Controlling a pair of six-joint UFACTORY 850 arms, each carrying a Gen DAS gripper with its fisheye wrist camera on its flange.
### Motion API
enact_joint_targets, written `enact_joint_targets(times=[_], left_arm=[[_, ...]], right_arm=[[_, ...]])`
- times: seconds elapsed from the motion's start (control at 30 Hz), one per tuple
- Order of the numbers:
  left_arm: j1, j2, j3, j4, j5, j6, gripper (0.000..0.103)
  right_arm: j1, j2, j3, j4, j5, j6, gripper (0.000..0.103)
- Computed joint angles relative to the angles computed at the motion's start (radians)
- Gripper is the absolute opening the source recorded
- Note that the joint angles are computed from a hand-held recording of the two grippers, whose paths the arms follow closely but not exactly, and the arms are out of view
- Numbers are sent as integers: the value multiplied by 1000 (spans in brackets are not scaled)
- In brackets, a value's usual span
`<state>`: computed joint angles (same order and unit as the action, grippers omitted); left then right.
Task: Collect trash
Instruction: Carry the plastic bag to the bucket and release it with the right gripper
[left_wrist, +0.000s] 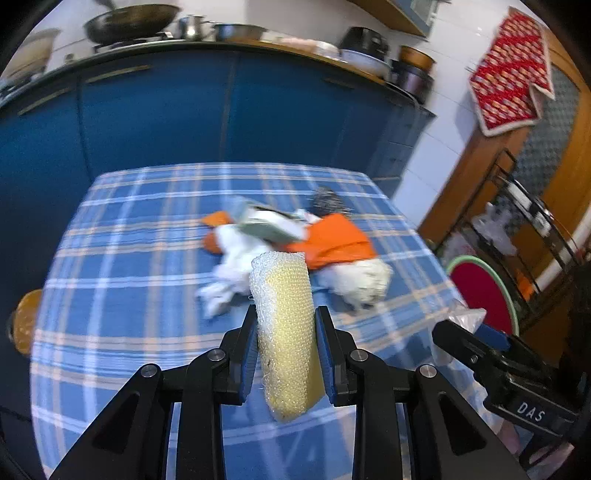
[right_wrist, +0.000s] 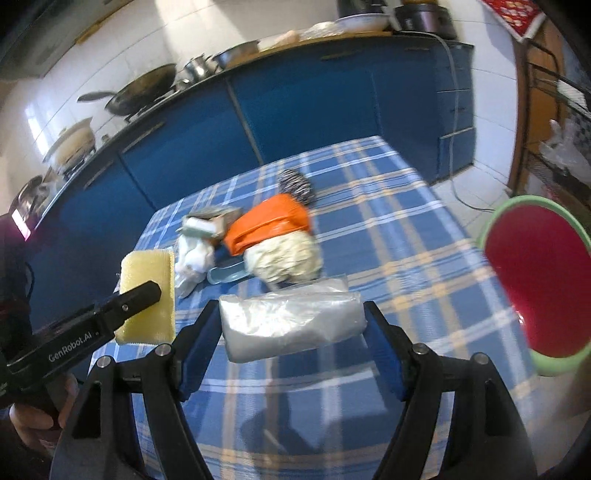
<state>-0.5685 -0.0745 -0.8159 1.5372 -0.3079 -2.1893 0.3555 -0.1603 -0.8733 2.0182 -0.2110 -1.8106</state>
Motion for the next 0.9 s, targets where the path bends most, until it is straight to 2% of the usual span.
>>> enact_joint_targets(times=[0.33, 0.6, 0.9], left_arm=[[-52, -95, -135, -55, 51, 123, 30], [-90, -186, -263, -105, 71, 239, 30], [-121, -323, -441, -335, 102, 541, 30]], right_arm=[[-110, 75, 57, 117, 2, -99, 76], [-188, 95, 65, 281, 46, -256, 77], [-273, 72, 58, 406, 80, -377, 77]])
